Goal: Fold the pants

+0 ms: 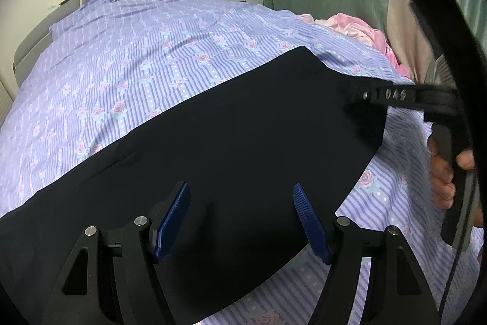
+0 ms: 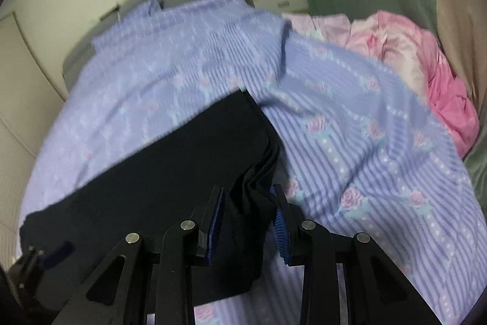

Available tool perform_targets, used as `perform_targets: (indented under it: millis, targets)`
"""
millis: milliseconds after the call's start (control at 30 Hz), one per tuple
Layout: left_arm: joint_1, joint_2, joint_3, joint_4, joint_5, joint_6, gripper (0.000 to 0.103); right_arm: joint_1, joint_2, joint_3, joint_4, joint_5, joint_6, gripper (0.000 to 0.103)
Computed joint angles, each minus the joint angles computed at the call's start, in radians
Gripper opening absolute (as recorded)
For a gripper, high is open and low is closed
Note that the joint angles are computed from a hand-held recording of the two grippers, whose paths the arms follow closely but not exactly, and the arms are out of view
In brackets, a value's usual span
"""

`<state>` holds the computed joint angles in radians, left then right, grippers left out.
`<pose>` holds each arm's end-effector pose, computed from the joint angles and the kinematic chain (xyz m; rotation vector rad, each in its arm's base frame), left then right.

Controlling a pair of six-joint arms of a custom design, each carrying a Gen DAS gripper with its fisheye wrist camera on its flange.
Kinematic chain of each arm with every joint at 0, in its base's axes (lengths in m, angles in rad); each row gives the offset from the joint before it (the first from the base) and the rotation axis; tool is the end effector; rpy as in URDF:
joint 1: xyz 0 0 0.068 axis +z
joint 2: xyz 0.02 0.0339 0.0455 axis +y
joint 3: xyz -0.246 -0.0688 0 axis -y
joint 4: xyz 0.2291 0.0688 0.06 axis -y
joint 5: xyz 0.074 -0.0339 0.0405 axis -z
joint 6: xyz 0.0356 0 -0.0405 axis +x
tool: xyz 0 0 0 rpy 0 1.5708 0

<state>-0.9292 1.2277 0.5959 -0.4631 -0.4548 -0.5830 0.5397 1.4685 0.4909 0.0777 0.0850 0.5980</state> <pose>0.1359 -0.1558 0.1641 0.2914 2.4786 0.0048 0.2081 0.1211 0.1160 0.1102 2.5037 0.3808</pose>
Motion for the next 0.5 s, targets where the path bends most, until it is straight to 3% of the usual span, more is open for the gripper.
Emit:
perform_targets:
  millis: [167,267,367,500]
  targets:
    - [0.009,-0.019,-0.006,-0.011,-0.004,-0.009,0.070,0.003,-0.045,-0.064,0.021,0.003,0.035,0.029]
    - [0.019,-0.030,-0.010,-0.022,0.001,-0.023,0.070,0.022,-0.129,-0.063,-0.023,0.046,0.058,0.019]
    - [0.028,-0.063,-0.010,-0.059,-0.003,-0.042,0.070,0.037,-0.165,-0.013,-0.088,0.069,0.063,0.013]
    - [0.037,-0.160,0.007,-0.190,-0.032,-0.081,0.070,0.170,-0.261,0.107,-0.270,0.200,0.053,0.013]
